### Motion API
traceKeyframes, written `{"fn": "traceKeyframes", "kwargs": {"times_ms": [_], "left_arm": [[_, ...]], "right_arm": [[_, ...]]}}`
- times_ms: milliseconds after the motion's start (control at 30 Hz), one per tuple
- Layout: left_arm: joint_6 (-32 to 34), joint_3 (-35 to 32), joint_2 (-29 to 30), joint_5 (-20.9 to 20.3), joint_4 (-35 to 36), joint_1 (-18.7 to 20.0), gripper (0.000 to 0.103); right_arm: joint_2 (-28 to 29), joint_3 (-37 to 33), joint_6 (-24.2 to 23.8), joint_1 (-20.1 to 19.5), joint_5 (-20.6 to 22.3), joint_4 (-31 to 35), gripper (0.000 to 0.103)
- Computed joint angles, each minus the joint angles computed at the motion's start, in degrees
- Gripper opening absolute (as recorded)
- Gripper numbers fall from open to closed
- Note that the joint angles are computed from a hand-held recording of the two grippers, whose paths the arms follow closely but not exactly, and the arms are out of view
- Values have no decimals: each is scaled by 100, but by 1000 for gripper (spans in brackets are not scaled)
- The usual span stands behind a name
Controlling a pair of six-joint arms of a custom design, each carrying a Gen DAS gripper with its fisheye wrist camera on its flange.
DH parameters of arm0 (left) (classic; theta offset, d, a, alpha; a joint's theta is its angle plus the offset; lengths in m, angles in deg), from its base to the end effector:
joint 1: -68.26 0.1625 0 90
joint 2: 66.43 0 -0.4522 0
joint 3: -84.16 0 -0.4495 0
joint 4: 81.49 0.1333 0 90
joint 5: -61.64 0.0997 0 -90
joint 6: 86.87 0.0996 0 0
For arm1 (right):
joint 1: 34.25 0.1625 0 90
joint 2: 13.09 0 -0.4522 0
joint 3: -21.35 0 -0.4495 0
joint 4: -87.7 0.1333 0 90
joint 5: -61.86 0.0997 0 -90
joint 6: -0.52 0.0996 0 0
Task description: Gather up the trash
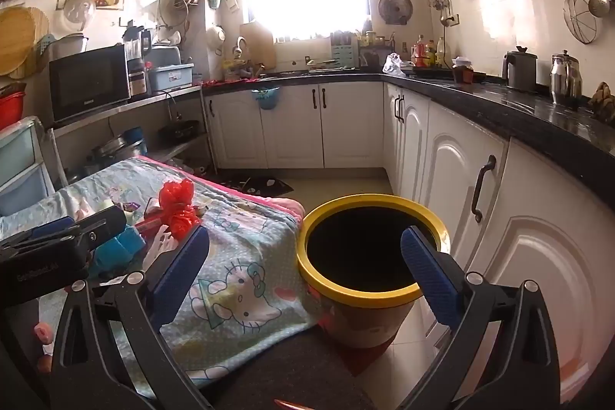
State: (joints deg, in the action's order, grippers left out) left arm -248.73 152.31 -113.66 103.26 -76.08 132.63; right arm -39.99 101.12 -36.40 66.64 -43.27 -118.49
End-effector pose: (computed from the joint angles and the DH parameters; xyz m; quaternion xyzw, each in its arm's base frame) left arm -0.1336 -0.7589 0.2153 0.0883 0.7997 -0.5029 0.3160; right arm 0.2575 -0.7705 0.0546 0.2787 -0.7994 0.4817 0.2264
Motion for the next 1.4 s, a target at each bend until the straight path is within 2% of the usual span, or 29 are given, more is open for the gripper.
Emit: {"fn": "traceKeyframes", "kwargs": {"times_ms": [267, 500, 1400], "left_arm": [[-45, -24, 33, 9, 13, -17, 92], [-43, -28, -3, -35, 17, -87, 92], [-103, 37, -50, 33, -41, -104, 92]], "right_arm": [[4, -4, -66, 55, -164, 48, 97], [-54, 31, -10, -12, -42, 92, 97], [-65, 61, -23, 10, -59, 23, 97]]}}
